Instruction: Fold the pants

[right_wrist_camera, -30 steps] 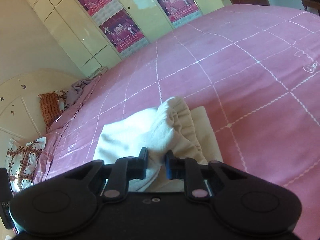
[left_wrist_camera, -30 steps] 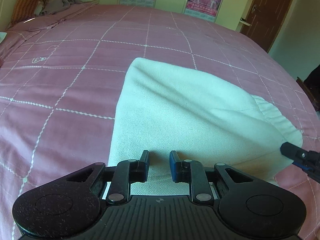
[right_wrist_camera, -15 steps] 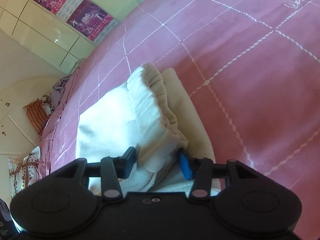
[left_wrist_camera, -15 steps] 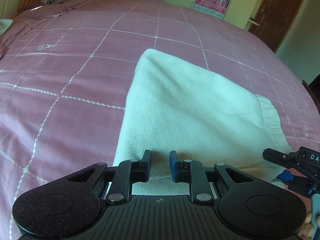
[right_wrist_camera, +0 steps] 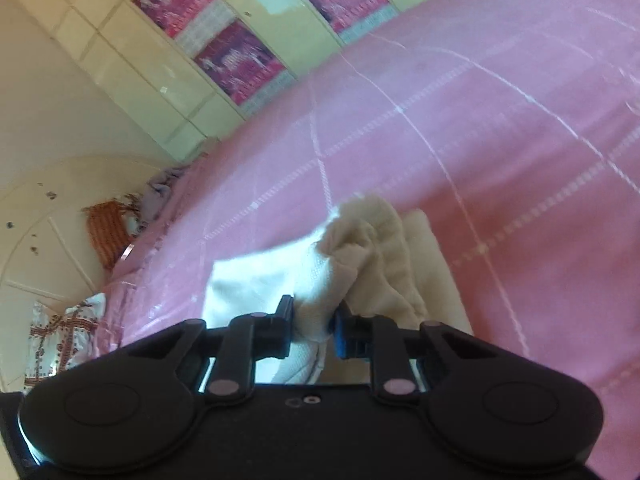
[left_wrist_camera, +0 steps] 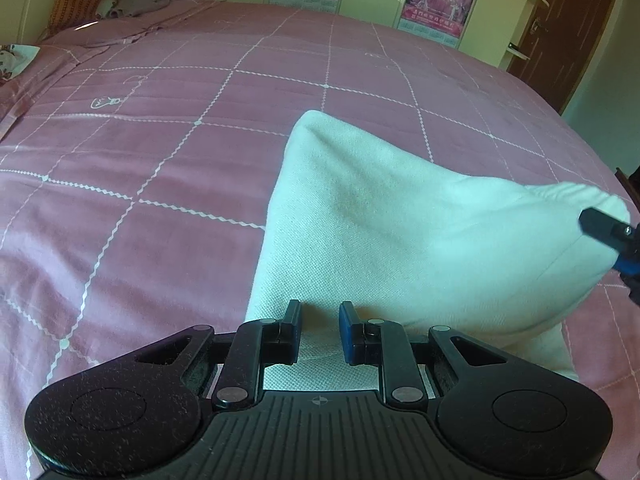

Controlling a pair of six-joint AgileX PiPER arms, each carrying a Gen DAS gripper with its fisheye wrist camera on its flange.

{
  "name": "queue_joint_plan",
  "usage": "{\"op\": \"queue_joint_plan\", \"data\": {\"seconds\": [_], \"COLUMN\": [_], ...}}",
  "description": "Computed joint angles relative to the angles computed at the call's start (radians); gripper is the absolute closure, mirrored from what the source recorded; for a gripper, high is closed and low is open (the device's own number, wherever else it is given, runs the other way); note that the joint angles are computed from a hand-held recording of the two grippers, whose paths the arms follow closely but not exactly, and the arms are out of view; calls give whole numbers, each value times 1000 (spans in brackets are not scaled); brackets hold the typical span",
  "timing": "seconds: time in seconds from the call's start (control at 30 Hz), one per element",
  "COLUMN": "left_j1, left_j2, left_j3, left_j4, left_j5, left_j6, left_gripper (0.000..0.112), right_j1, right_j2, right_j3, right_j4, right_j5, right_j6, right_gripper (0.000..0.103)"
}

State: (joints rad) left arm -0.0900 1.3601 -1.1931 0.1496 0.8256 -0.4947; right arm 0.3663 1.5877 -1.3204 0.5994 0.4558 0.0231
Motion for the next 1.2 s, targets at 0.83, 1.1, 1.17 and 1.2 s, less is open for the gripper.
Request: {"op": "queue_joint_plan", "data": {"seconds": [0.83, 1.1, 1.17, 1.2], "left_j1": [-16, -51, -86, -94], "left_j2": [27, 23, 35, 34], "left_j3": [-24, 12, 13, 11], "left_j4": [19, 9, 68, 82], "left_j5": [14, 2, 11, 16], "left_j6": [8, 47, 27, 33], "left_gripper": [91, 91, 91, 91], "right_j1": [-30, 5, 12, 13], "right_j2": [6, -157, -93, -92], "right_j3": [89, 192, 180, 182], "right_j4": [9, -326, -404, -414], "right_j5": [-28, 5, 74, 71], "right_j6": [91, 359, 415, 426], "right_gripper": [78, 86, 83, 84]}}
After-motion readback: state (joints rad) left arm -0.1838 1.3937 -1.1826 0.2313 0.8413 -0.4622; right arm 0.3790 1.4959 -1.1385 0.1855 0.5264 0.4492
